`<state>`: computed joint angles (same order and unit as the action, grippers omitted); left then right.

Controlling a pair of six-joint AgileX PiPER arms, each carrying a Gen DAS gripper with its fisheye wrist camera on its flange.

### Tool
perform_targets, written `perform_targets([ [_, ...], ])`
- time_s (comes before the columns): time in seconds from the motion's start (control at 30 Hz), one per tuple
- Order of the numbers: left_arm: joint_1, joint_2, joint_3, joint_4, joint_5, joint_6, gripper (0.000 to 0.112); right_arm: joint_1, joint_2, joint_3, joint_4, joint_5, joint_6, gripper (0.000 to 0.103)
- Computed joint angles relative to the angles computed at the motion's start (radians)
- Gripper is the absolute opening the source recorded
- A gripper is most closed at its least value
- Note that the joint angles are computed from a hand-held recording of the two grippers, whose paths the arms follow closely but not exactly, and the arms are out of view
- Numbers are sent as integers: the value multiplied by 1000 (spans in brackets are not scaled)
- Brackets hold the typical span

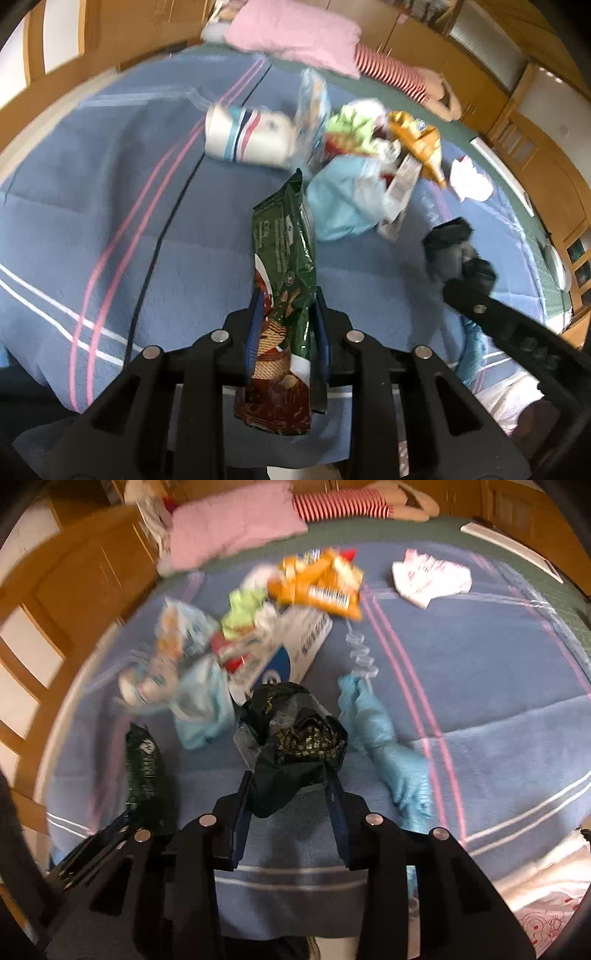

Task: Collect trash
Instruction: 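Grasp the dark cloth bundle with the right gripper while the left holds the wrapper, then carry the dark bundle and green wrapper to the white bag and release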

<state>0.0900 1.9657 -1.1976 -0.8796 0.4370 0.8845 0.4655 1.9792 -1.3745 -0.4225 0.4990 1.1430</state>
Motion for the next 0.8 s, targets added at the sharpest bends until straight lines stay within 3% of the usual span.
perform_targets([
  [0.07, 17, -24, 32, -157, 21, 166, 26, 7, -76, 82, -93, -39, 101, 39],
  [0.13, 59, -35, 48, -318, 133, 334, 26, 12, -140, 145, -180, -57, 193, 39],
  [0.2, 110, -30, 49, -414, 294, 434, 26, 19, -198, 203, -262, -63, 278, 39],
  [0.33, 147, 32, -13, -400, 515, 409, 26, 29, -309, 305, -370, -39, 378, 39],
  [0.43, 155, 55, -36, -409, 601, 421, 26, 35, -388, 363, -367, -10, 352, 39],
  [0.57, 139, 64, -45, -393, 690, 454, 26, 52, -511, 463, -334, 55, 267, 39],
  [0.67, 99, 32, -12, -368, 698, 526, 26, 71, -596, 544, -237, 110, 135, 40],
  [0.73, 78, 11, 14, -354, 689, 562, 26, 75, -636, 595, -129, 142, 13, 45],
  [0.8, 55, -5, 33, -335, 680, 592, 26, 69, -685, 662, -44, 113, -76, 62],
])
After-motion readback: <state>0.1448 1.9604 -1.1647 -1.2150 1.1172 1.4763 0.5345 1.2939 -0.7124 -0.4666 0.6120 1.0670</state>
